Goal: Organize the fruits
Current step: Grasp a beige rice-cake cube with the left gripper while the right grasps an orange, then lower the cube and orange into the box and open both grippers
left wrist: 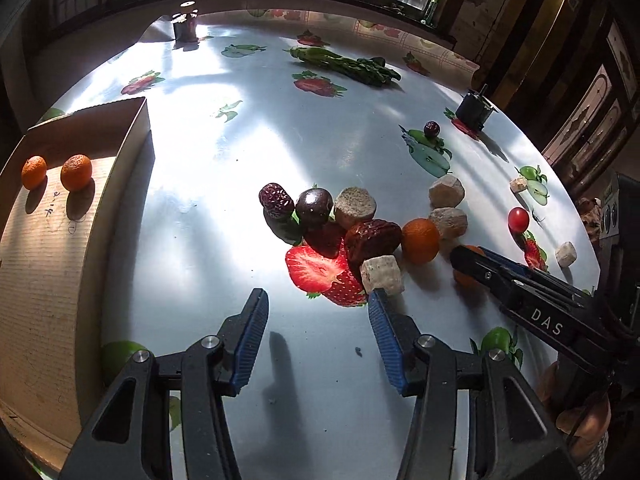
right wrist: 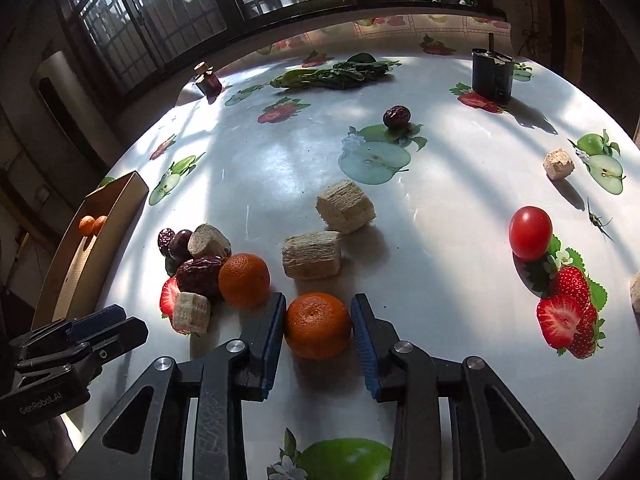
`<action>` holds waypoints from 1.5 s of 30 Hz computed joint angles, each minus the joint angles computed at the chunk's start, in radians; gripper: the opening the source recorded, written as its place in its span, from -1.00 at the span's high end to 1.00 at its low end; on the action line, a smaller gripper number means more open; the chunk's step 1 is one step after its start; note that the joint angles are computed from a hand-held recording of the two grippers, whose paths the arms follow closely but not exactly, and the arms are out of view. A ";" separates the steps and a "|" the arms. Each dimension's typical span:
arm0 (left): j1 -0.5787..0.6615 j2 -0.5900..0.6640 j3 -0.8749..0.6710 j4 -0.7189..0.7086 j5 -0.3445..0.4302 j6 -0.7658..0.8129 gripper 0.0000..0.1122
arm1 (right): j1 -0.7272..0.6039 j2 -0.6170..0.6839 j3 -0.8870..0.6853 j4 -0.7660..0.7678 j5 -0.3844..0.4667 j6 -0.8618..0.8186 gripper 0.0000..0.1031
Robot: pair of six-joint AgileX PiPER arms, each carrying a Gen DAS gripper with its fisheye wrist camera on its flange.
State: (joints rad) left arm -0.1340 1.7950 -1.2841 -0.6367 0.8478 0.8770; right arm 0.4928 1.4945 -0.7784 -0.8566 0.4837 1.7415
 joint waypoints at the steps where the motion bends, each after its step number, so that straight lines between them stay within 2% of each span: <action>1: -0.012 -0.002 0.004 -0.006 -0.009 0.005 0.09 | -0.003 -0.007 0.009 -0.011 -0.007 0.017 0.31; 5: -0.066 0.026 -0.004 -0.015 -0.042 0.005 0.08 | -0.004 -0.018 0.022 -0.026 -0.020 0.036 0.31; 8: -0.060 0.071 -0.045 -0.051 0.008 0.010 0.09 | -0.007 -0.021 0.030 -0.026 -0.034 0.037 0.31; 12: -0.054 0.079 -0.041 -0.082 0.009 0.040 0.22 | -0.010 -0.023 0.034 -0.028 -0.043 0.037 0.31; 14: -0.047 0.085 -0.045 -0.100 0.030 0.054 0.33 | -0.001 -0.016 0.026 -0.030 -0.028 0.036 0.31; 16: -0.047 0.091 -0.050 -0.108 0.035 0.053 0.33 | 0.014 -0.004 0.013 -0.034 -0.001 0.033 0.31; 24: -0.071 0.087 -0.031 -0.129 -0.016 0.076 0.33 | 0.063 0.003 -0.003 -0.051 0.120 0.072 0.32; 28: -0.097 0.057 0.015 -0.112 -0.085 0.097 0.34 | 0.024 -0.035 0.044 -0.055 0.054 0.107 0.32; 29: -0.103 0.046 0.031 -0.104 -0.107 0.100 0.50 | 0.025 -0.035 0.044 -0.056 0.055 0.110 0.32; 30: -0.105 0.039 0.043 -0.098 -0.118 0.102 0.56 | 0.026 -0.033 0.042 -0.056 0.058 0.108 0.32; 37: 0.000 -0.023 0.093 -0.187 -0.041 0.170 0.56 | 0.046 -0.024 0.039 -0.087 0.084 0.133 0.33; 41: 0.130 -0.076 0.090 -0.225 0.071 0.222 0.56 | 0.071 -0.014 0.030 -0.104 0.124 0.160 0.34; 45: 0.292 -0.074 -0.006 -0.225 0.217 0.243 0.56 | 0.122 -0.004 -0.002 -0.075 0.207 0.135 0.34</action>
State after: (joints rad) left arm 0.1576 1.7207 -1.2904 -0.8621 1.0645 1.1199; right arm 0.6148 1.4908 -0.7808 -0.9315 0.6905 1.8766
